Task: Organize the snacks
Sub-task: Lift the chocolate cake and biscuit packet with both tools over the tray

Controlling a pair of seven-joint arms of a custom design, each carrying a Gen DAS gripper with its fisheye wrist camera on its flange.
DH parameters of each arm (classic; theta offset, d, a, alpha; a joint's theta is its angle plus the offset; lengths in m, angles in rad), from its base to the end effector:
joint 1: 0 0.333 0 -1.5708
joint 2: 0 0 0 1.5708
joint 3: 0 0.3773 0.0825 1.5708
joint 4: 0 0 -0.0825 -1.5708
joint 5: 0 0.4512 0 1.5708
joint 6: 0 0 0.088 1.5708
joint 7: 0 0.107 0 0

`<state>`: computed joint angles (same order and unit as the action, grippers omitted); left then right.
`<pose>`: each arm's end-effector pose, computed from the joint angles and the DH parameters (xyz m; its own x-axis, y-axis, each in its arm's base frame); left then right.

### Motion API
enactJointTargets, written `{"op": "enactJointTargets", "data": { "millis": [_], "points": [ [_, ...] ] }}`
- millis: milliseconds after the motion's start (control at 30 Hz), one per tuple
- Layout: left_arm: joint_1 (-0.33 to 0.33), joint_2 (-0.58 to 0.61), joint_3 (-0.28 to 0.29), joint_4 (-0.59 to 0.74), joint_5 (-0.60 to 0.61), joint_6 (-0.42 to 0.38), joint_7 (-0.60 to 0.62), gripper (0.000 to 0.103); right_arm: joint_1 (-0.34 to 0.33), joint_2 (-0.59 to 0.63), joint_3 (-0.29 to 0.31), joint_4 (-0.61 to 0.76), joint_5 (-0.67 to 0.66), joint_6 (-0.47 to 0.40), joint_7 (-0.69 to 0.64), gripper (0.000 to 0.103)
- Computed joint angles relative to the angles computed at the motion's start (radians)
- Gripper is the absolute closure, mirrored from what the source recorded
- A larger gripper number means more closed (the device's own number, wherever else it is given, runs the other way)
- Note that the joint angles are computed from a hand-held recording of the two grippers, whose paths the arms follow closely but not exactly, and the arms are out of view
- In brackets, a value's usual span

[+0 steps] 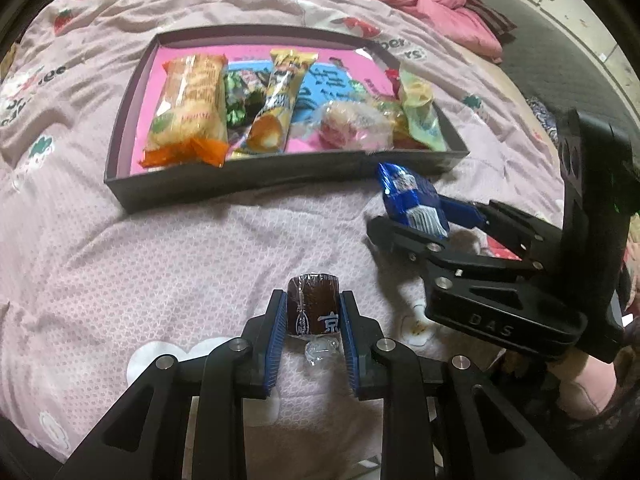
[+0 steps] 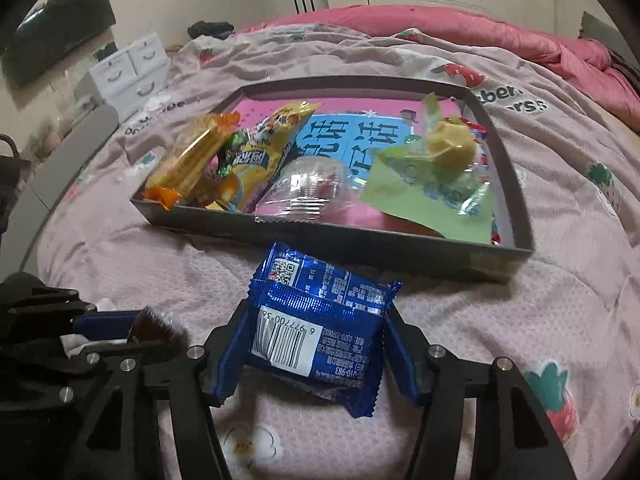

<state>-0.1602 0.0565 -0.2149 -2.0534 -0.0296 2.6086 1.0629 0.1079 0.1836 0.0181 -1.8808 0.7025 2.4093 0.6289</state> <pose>0.6165 -0.2398 0.4932 0.0954 -0.9594 0.2656 -0.8944 -0.1997 -0.4001 0.7001 0.0920 0.4781 0.6144 -0.7659 -0.1894 -0.7044 -0.4243 -0.5689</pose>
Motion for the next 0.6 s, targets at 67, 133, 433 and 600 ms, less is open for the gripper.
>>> {"op": "enactJointTargets", "data": {
  "millis": [67, 133, 433, 600],
  "points": [
    [-0.001, 0.010, -0.001, 0.013, 0.010, 0.008, -0.006, 0.076, -0.006, -0.004, 0.000, 0.003, 0.021, -0.006, -0.003, 0.042],
    [-0.001, 0.003, -0.002, 0.007, 0.018, 0.023, -0.011, 0.076, -0.014, -0.010, -0.002, 0.004, 0.045, -0.012, -0.009, 0.042],
    [-0.007, -0.010, 0.005, 0.013, 0.107, 0.084, -0.066, 0.076, -0.032, -0.037, -0.001, 0.005, 0.178, 0.014, -0.083, 0.042],
    [-0.006, -0.019, 0.012, 0.017, 0.166, 0.104, -0.109, 0.076, -0.035, -0.033, -0.002, 0.018, 0.207, 0.014, -0.096, 0.042]
  ]
}}
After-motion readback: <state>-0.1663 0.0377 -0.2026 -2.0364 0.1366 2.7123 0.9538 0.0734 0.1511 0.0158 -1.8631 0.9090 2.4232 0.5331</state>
